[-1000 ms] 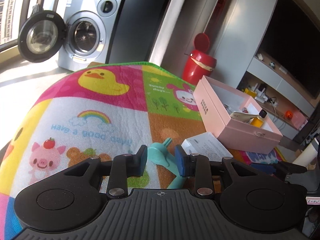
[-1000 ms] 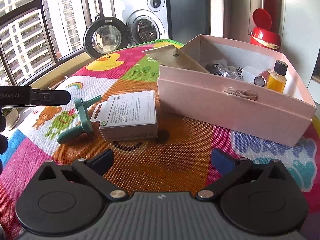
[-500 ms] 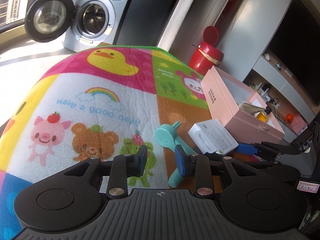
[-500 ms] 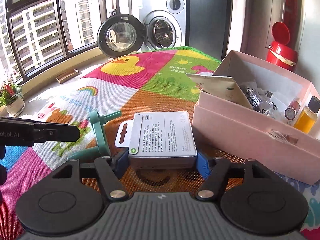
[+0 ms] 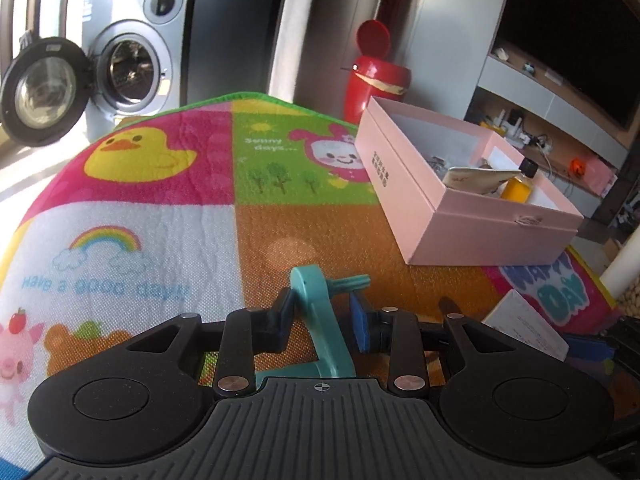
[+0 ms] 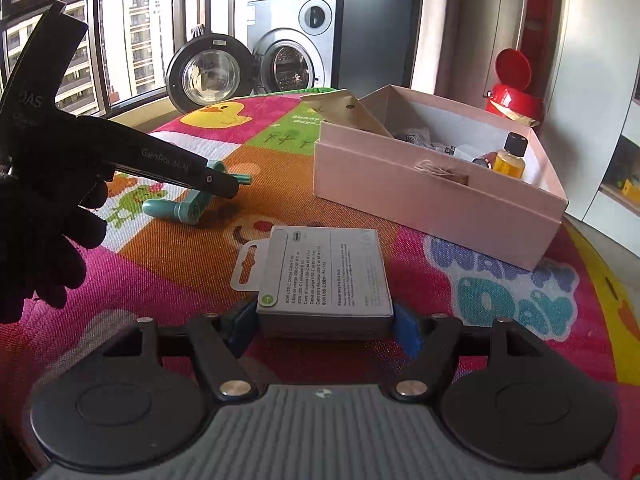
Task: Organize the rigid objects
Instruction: 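Grasp the white card package with the right tool while the left tool lifts the teal crank, then drop the teal crank into the box with the left tool while the right tool drops the package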
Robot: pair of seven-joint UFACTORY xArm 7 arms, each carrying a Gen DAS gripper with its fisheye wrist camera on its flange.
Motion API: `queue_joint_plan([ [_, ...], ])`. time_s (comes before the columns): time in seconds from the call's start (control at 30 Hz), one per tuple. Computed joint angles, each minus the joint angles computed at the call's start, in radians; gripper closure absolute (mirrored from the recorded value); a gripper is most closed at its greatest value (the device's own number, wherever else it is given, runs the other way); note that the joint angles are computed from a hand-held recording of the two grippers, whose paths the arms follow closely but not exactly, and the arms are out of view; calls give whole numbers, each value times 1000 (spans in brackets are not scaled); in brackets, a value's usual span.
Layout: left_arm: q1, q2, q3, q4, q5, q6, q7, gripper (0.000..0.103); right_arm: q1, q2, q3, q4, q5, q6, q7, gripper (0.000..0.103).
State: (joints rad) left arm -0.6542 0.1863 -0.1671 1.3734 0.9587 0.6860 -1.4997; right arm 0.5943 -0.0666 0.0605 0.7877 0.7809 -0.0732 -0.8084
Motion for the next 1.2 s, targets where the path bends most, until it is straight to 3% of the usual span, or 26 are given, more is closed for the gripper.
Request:
queue_joint_plan([
  [0.17,-17,-3,-9,-11,31,33,90,71,-22,45,25,52,28,3,-21,24],
  [0.3,-8,-10,-7,-28,41,5,71,70,-69,74,69,100,101,29,-69,25],
  [0.4,-15,-15,-9,-41,95,12,59,72,-106,58,102,72,-35,14,55,33],
  [0.43,-16,-23,-11,-54,114,6,57,77,-113,48,110,65,-31,14,48,34],
  [0.5,-11,-48,-16,-90,139,-25,15,87,-78,9,89,44,70,7,-56,34],
  [0.6,-5,-90,-41,-136,147,-48,-5,89,1,-61,16,-8,123,-19,-126,35],
  [0.87,0,-176,-119,-174,226,-59,-91,89,9,-297,-32,-175,47,-87,-51,35],
  [1.03,13,-154,-135,-59,318,-77,-103,89,32,-380,-65,-234,-11,-149,-4,35],
  [1.2,5,37,-62,276,377,-140,-56,88,8,-392,-58,-243,-66,-163,54,35],
])
